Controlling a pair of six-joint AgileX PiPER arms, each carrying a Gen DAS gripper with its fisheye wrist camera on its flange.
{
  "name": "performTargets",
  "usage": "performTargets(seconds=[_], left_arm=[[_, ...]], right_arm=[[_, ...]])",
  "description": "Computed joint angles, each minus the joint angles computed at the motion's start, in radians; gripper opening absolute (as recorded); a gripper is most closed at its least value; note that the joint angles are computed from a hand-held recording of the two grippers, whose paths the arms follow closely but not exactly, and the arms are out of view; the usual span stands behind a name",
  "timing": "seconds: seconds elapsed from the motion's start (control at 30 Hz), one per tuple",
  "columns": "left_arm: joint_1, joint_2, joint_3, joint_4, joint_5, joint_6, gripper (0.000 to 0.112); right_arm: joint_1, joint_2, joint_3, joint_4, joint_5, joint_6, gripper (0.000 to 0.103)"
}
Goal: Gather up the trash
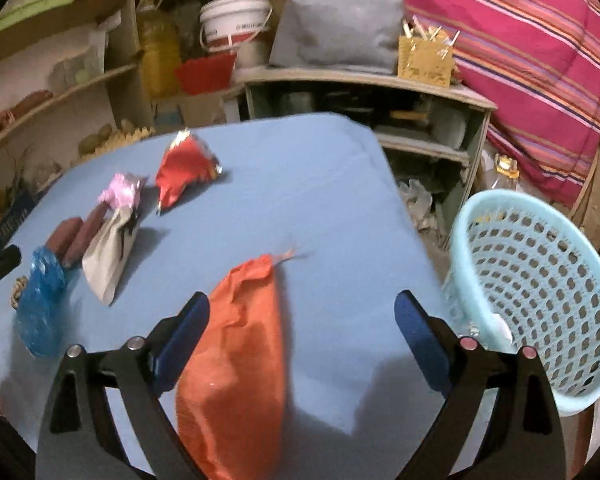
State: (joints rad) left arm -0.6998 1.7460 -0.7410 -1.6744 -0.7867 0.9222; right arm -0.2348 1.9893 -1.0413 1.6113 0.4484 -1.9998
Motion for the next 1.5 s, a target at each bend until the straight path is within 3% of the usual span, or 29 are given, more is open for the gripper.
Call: performTargets(seconds=[0.17, 0.37, 0.43, 0.6, 0.67, 0.73, 0.83, 0.87, 1.23, 1.5], left_arm=[[0.012, 0.013, 0.071, 0.036, 0.027, -0.047, 0.098], [0.074, -0.008, 0.114, 0.115, 0.145, -0.090, 0.098], [0.094, 0.001, 0.098, 0.088, 0.173, -0.059, 0.098], [0.118, 0.004, 0.095, 0.103, 0.215, -0.068, 0.096], [0.126, 0.003, 0.101, 0.125, 0.235, -0.085, 0.088], [0.144, 0.007, 0.099, 0.141, 0.280, -0.083, 0.072], [0.167, 0.012, 0.098, 0.167, 0.339, -0.088, 0.055], [0.167, 0.013, 0.098, 0.176, 0.343, -0.096, 0.054], [0.133, -0.053, 0.126, 0.140, 0.253, -0.080, 0.049], [0.094, -0.072, 0.056, 0.067, 0.169, 0.000, 0.049]], right_arm=[[0.059, 0.014, -0.025, -0.166, -0.075, 0.187, 0.092], [0.095, 0.014, -0.040, -0.281, -0.129, 0.313, 0.090], [0.106, 0.028, -0.064, -0.359, -0.124, 0.398, 0.073], [0.104, 0.040, -0.091, -0.426, -0.077, 0.460, 0.052], [0.101, 0.041, -0.099, -0.436, -0.054, 0.461, 0.045], [0.101, 0.045, -0.105, -0.440, -0.038, 0.455, 0.035], [0.101, 0.045, -0.107, -0.426, -0.021, 0.425, 0.031], [0.099, 0.046, -0.109, -0.425, -0.014, 0.420, 0.031], [0.046, 0.038, -0.124, -0.319, 0.034, 0.326, 0.029], [-0.012, 0.047, -0.168, -0.305, 0.085, 0.337, 0.027]])
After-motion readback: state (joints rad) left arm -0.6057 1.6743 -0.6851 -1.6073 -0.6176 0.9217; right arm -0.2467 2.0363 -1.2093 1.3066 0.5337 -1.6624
